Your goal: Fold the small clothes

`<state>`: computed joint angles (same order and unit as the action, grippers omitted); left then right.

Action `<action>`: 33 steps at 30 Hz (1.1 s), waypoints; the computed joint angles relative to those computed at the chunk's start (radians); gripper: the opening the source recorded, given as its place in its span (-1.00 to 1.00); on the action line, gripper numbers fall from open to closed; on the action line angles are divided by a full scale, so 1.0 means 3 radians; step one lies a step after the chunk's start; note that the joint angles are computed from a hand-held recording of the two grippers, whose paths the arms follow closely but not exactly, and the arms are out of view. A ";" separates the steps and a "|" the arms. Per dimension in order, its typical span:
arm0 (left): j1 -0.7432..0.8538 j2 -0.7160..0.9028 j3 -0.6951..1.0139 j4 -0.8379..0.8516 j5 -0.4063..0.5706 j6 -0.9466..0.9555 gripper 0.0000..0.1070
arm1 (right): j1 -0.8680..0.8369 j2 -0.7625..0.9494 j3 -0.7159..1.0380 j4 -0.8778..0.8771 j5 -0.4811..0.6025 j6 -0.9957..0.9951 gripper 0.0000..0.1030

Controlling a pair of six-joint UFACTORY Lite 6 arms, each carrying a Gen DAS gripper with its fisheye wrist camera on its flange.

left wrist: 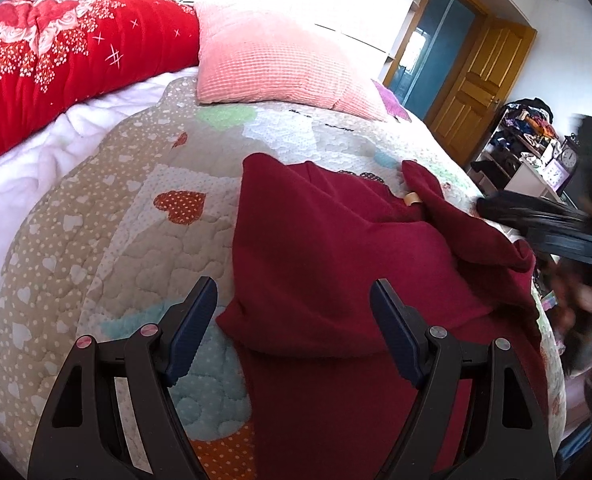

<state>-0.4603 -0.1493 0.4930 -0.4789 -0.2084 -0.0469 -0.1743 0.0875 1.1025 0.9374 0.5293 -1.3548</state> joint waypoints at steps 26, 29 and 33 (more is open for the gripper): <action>0.0472 -0.0767 -0.0386 -0.0051 -0.0084 -0.0085 0.48 | -0.0312 0.0477 0.0519 0.0010 0.2039 0.0037 -0.05; 0.0512 -0.0670 -0.0387 -0.0135 -0.0108 -0.0044 0.48 | -0.0219 0.0279 0.0038 -0.0048 0.2002 -0.0079 -0.05; 0.0623 -0.0544 -0.0360 0.0132 -0.0068 -0.0342 0.48 | 0.0075 0.0416 -0.0148 -0.0185 0.1587 0.0047 -0.05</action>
